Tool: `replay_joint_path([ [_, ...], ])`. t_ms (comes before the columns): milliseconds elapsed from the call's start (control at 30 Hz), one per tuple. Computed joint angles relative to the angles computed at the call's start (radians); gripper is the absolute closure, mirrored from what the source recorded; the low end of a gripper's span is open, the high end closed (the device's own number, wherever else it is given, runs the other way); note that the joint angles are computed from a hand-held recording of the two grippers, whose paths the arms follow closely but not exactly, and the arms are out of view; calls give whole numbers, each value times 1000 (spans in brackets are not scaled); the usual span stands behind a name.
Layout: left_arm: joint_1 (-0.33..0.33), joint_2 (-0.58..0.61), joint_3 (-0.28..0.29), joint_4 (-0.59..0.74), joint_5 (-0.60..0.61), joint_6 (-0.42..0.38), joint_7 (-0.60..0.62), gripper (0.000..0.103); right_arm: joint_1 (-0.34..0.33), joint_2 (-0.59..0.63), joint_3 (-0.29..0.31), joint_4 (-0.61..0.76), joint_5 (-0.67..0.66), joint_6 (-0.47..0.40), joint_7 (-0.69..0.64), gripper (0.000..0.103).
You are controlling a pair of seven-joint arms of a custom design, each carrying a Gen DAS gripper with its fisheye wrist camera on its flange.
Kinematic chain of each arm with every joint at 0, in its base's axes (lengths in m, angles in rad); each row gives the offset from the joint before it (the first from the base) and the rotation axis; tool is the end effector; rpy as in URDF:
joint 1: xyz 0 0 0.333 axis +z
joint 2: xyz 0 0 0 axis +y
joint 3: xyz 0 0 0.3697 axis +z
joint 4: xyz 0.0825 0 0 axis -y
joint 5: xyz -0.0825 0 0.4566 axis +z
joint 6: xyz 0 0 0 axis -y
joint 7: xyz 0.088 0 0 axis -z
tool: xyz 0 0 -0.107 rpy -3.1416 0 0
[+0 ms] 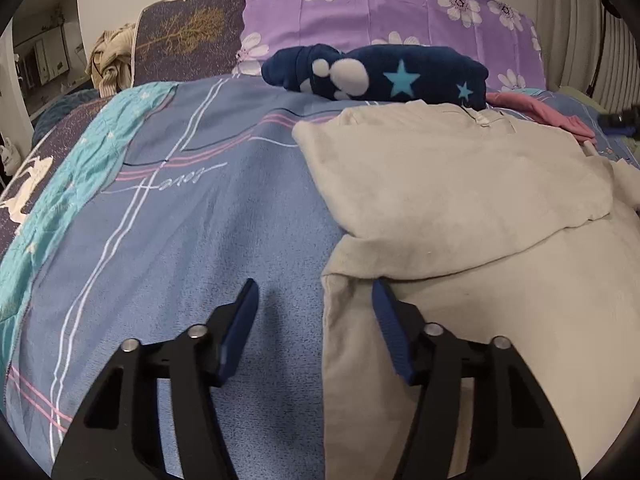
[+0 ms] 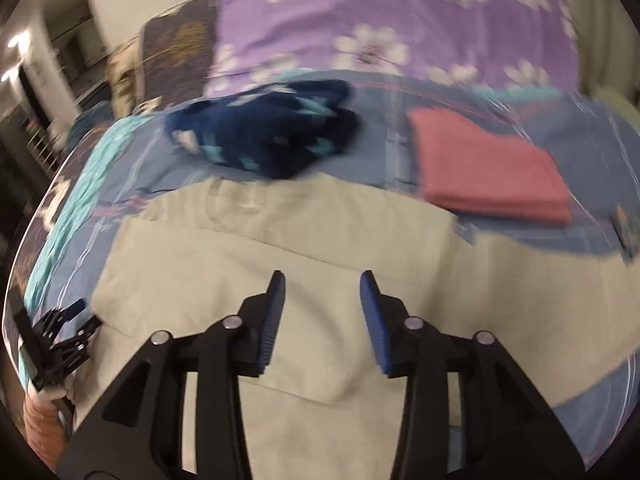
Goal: Fold small clothes
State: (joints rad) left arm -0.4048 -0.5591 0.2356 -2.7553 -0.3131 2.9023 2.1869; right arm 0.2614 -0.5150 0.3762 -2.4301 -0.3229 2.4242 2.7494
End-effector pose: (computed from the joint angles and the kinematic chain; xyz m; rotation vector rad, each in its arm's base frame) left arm 0.4265 -0.0537 0.4545 -1.3396 2.2493 -0.8389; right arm 0.3794 0.3021 0.5505 -1.4896 2.1216 -0.5306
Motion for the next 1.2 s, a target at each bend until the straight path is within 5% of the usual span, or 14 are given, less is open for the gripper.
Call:
replay_joint_path([
  [100,-49,-3,50,13,-43,-26,47,69,30,146,-18,110,-10,73,-123,62],
  [267,-32,17,18,17,-67,-14,56,69,123,490,-79,406,36,151,-354,62],
  [433,17,30,-40,13,-29,11,11,61,216,794,-120,745,5,49,-463,48],
  [567,8,29,-30,12,-16,14,0,61,292,959,-180,943,-7,-78,-492,46],
  [600,7,29,-30,11,-13,16,-3,63,311,989,-198,979,-11,-108,-493,51],
  [633,-3,26,-21,9,-13,17,3,67,332,1018,-220,1014,-21,-151,-491,91],
  [667,-16,21,-12,9,-24,13,26,84,352,1037,-244,1037,-30,-174,-483,97],
  [833,95,23,-147,-27,122,87,-85,93,387,1028,-327,983,12,-13,-388,100],
  [900,106,24,-154,-29,155,92,-117,93,389,996,-350,917,38,91,-351,100],
  [1067,40,14,-59,-15,158,60,-144,89,403,778,-400,650,-20,251,-190,87],
  [1200,-16,-34,46,-3,60,-35,-119,89,379,495,-379,373,-163,240,-106,76],
])
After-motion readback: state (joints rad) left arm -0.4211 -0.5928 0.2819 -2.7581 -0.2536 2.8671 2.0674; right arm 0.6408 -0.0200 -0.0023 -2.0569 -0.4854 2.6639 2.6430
